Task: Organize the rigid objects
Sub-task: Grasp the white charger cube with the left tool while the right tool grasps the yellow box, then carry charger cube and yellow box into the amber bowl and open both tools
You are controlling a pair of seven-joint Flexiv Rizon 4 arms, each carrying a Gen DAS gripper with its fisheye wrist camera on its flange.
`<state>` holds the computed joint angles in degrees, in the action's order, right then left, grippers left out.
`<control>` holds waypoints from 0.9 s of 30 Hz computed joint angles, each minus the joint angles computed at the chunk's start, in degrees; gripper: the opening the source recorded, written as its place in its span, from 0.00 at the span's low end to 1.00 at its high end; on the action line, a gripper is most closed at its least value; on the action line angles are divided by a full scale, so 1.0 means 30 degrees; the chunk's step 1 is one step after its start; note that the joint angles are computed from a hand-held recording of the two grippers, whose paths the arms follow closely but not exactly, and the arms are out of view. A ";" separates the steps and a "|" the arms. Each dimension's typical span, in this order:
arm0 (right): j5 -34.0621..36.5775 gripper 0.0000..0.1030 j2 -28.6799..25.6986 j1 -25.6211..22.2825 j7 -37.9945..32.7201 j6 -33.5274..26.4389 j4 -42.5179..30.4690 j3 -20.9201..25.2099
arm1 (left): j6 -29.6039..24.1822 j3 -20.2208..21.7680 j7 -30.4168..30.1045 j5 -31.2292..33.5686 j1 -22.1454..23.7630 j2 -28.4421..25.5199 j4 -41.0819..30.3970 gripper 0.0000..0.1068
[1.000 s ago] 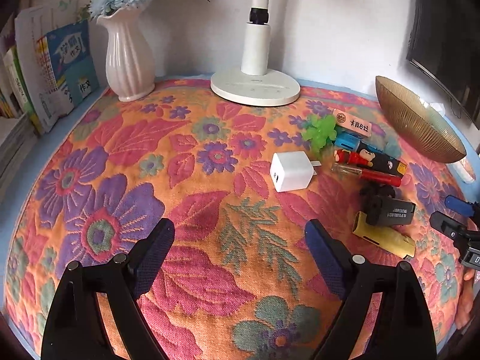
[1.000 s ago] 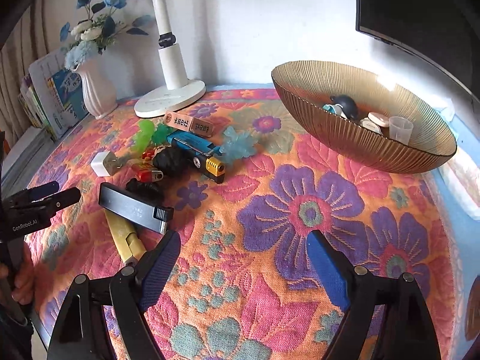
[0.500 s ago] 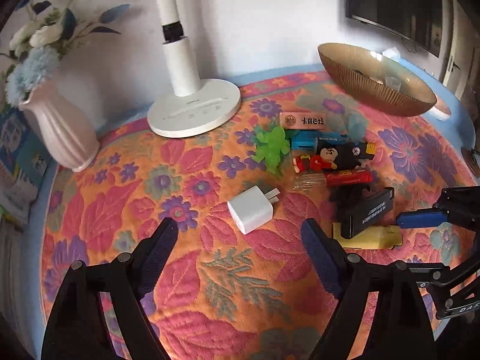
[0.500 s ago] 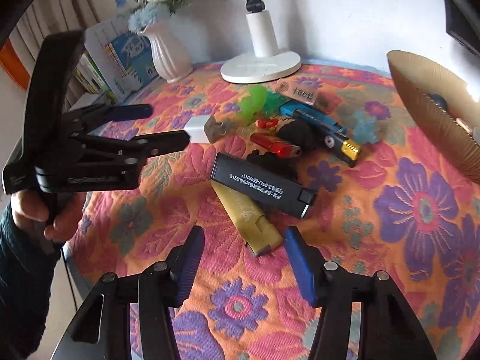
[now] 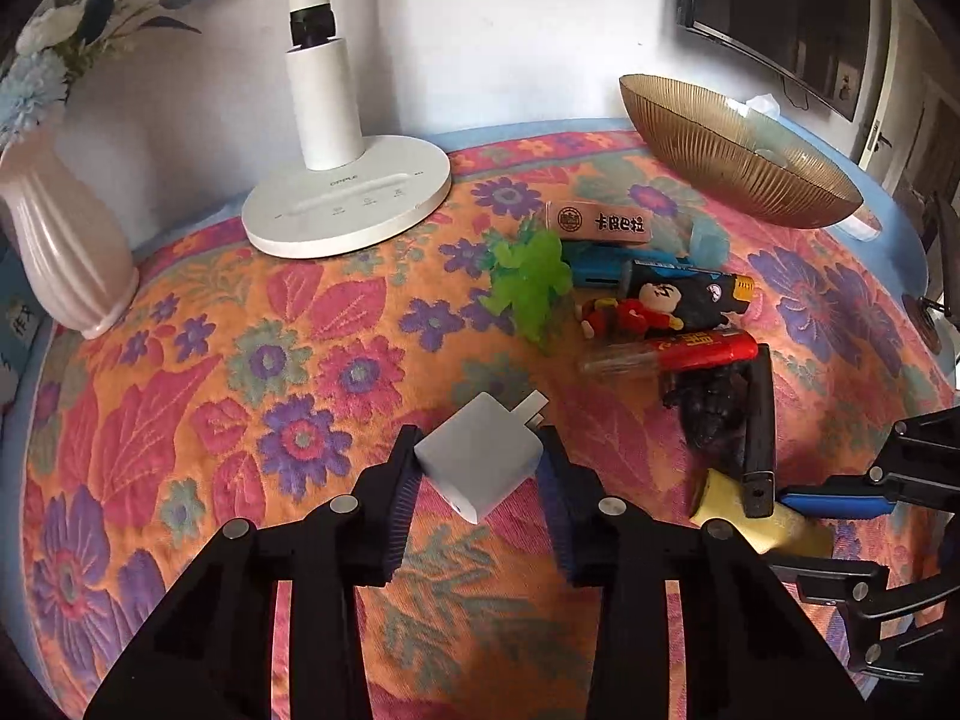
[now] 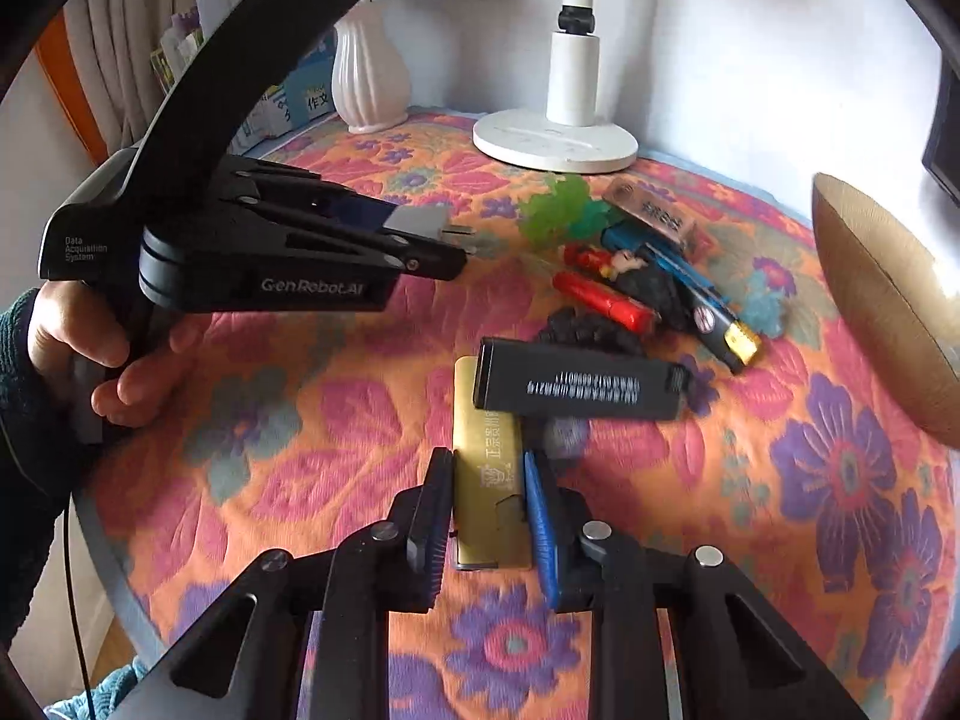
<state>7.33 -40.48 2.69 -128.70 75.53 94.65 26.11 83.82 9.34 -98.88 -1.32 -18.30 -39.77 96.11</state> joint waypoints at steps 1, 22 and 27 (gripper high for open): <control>0.0155 0.22 0.0196 -0.0266 -0.0122 0.0067 0.0308 0.0119 | 0.0165 0.0089 -0.0314 -0.0049 -0.0165 0.0182 0.0329 0.32; 0.0975 0.48 0.0716 -0.2221 0.3297 0.0471 0.0676 -0.1594 | -0.0468 0.0928 -0.3114 0.1676 -0.2474 0.0755 0.1031 0.41; -0.0810 0.22 0.1106 -0.0499 0.4637 0.3044 0.2235 -0.3306 | -0.0394 0.1031 -0.3589 0.1899 -0.2623 0.0720 0.0877 0.32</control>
